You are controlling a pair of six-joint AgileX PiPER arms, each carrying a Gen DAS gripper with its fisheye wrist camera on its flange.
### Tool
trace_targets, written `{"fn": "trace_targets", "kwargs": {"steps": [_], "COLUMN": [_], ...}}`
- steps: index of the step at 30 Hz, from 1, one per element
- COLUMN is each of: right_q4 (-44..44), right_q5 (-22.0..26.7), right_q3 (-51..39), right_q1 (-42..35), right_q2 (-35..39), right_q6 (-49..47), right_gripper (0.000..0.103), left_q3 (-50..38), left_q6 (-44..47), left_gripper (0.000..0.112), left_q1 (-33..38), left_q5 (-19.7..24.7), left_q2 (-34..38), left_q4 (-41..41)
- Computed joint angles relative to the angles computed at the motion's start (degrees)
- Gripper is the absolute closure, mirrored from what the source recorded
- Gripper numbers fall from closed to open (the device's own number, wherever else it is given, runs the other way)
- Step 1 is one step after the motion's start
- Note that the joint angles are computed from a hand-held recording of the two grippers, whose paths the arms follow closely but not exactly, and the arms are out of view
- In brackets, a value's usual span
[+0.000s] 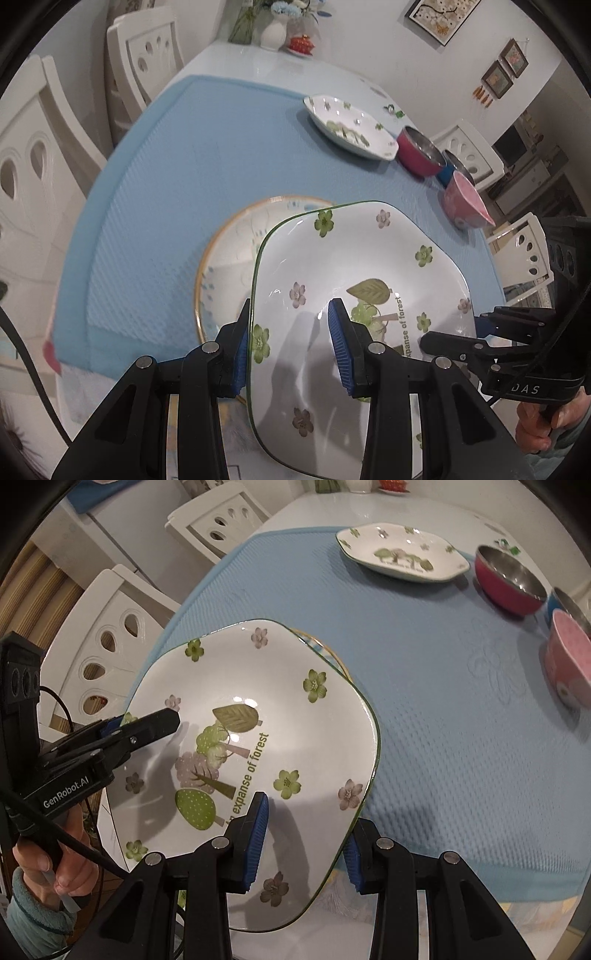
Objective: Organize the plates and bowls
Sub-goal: 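Carry the tree plate and lower it onto the sunflower plate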
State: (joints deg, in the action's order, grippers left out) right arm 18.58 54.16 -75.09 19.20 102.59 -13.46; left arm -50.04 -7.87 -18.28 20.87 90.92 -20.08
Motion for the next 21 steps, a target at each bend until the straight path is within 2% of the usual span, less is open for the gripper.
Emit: {"fn": "trace_targets", "kwargs": {"steps": [2,13,21], "right_q4": [-0.71,-4.16,-6.02], "right_q5": [-0.38,-1.32,-0.17], "right_q3": [0.94,0.31,-4.08], "right_q1": [0.14,2.84,4.19], "right_q2": [-0.16,2.16,5.93], "right_q6": [0.43,5.02,7.59], "right_gripper": [0.067,0.067,0.067], "left_q3": [0.79,2.72,1.75], "left_q6": [1.76,1.99,2.69], "left_gripper": [0.078,0.078,0.078], "left_q1": [-0.17,-0.59,0.46], "left_q5": [-0.65,-2.61,-1.76], "left_q2": [0.39,2.41,4.13], "left_q4": [-2.42,-4.89,-5.43]}}
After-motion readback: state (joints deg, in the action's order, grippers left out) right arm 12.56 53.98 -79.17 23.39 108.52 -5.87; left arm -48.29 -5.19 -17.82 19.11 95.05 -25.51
